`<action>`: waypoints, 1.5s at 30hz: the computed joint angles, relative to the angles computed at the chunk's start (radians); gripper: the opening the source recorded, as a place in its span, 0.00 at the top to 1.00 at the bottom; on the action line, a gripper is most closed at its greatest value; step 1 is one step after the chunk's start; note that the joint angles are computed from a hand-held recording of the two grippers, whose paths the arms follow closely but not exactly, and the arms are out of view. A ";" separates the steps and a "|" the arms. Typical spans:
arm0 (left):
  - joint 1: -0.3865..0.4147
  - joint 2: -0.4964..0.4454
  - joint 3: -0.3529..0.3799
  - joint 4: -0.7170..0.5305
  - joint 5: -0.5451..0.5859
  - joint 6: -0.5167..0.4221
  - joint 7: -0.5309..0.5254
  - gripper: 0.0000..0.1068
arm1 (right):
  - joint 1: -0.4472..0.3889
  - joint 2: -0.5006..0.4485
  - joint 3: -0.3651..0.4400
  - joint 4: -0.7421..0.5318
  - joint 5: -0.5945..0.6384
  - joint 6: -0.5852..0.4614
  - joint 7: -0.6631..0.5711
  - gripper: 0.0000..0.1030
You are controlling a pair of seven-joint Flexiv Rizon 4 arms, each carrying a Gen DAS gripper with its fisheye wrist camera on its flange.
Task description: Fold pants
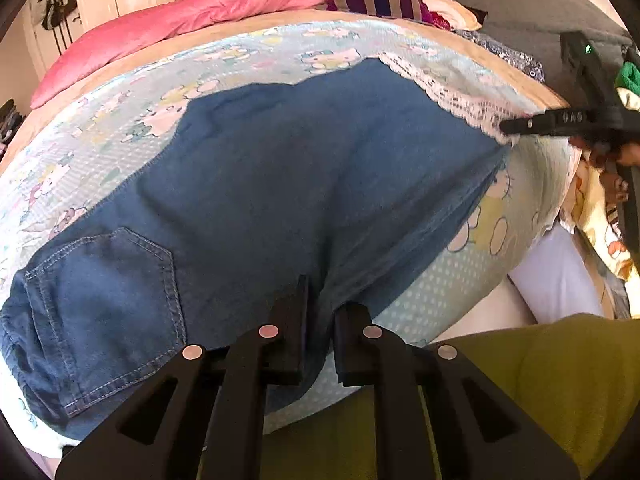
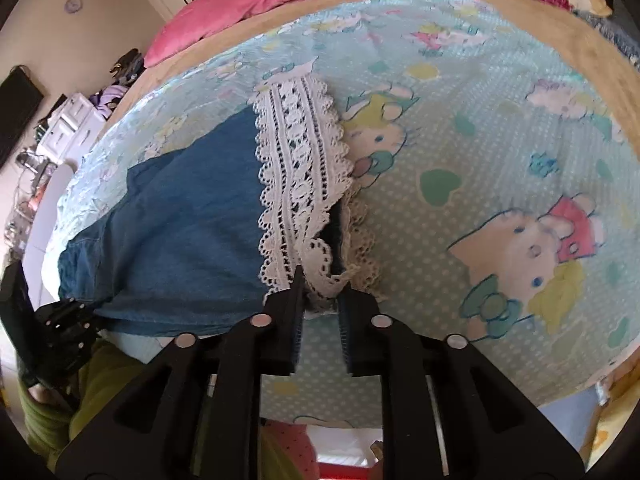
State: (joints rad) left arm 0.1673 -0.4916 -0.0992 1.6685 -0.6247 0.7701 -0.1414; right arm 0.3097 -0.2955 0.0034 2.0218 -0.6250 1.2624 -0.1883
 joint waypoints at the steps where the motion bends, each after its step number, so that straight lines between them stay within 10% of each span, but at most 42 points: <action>1: -0.002 0.000 0.001 0.000 0.003 0.003 0.000 0.90 | 0.021 0.014 -0.028 0.006 -0.061 -0.021 0.031 0.79; 7: -0.007 0.004 0.002 0.011 0.011 0.018 0.003 0.89 | 0.015 0.053 -0.040 0.016 -0.321 -0.075 0.146 0.79; 11: -0.007 0.013 0.000 0.024 0.008 0.026 0.014 0.86 | -0.029 -0.011 0.031 -0.020 -0.222 0.041 -0.033 0.79; 14: 0.001 0.024 0.003 0.037 0.000 0.016 0.026 0.76 | -0.020 -0.059 0.073 -0.071 -0.069 -0.064 -0.185 0.79; 22: 0.067 0.060 0.010 0.030 -0.169 -0.012 0.025 0.46 | 0.029 -0.047 0.000 -0.042 -0.048 0.014 -0.212 0.71; 29: 0.065 -0.054 0.093 -0.109 -0.099 0.165 -0.349 0.20 | 0.050 -0.063 -0.045 -0.067 -0.141 0.108 -0.204 0.62; 36: 0.092 -0.135 0.094 -0.213 0.052 0.146 -0.578 0.19 | 0.051 -0.107 -0.009 -0.118 -0.050 0.095 -0.323 0.55; 39: 0.108 -0.135 0.056 -0.184 0.058 0.178 -0.576 0.51 | 0.057 -0.115 0.005 -0.133 -0.002 0.053 -0.370 0.52; 45: 0.147 -0.132 0.008 -0.178 0.024 0.215 -0.529 0.59 | 0.056 -0.116 0.035 -0.133 0.095 -0.030 -0.428 0.52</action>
